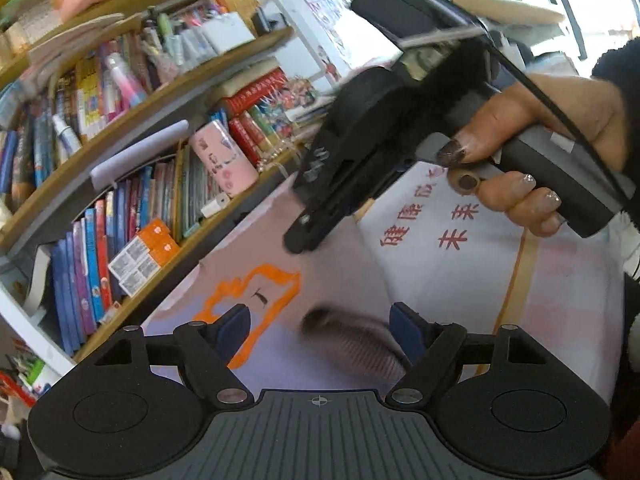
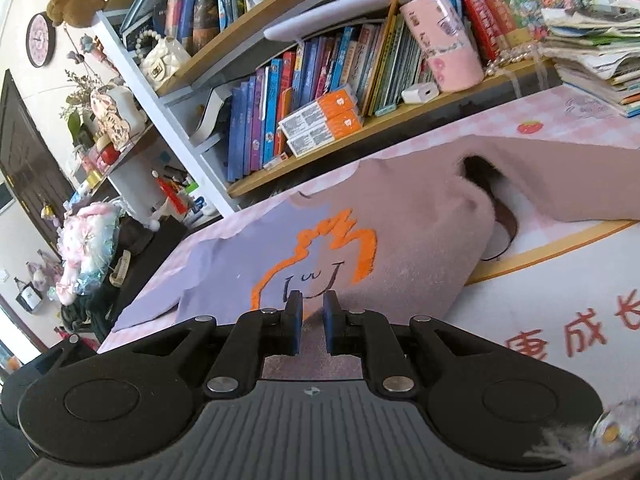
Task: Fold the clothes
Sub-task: 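Lay the lavender edge flat with the left gripper while the right gripper smooths the mauve body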
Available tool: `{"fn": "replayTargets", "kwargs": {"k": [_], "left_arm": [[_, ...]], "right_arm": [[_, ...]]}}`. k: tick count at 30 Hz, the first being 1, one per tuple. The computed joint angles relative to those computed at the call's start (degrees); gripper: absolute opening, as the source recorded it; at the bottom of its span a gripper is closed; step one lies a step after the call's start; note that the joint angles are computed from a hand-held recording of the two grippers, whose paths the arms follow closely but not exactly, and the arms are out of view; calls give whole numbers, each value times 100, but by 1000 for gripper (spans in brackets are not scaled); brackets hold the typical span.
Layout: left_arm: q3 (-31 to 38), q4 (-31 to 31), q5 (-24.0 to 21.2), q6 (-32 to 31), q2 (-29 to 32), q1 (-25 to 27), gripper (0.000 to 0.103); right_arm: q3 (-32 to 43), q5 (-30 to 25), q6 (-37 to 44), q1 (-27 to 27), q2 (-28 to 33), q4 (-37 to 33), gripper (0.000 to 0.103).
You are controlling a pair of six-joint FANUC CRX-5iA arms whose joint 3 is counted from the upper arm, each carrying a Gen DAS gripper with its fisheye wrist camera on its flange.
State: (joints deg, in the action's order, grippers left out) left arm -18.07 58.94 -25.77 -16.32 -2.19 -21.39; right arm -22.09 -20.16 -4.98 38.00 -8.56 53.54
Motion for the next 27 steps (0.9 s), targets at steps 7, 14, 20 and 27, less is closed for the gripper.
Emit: {"fn": "replayTargets", "kwargs": {"k": [7, 14, 20, 27], "left_arm": [[230, -6, 255, -396, 311, -168, 80], [756, -589, 224, 1242, 613, 252, 80], [509, -436, 394, 747, 434, 358, 80], [279, -34, -414, -206, 166, 433, 80]], "right_arm": [[-534, -534, -286, 105, -689, 209, 22], [-671, -814, 70, 365, -859, -497, 33], [77, -634, 1305, 380, -180, -1340, 31], [609, -660, 1632, 345, 294, -1413, 31]]}}
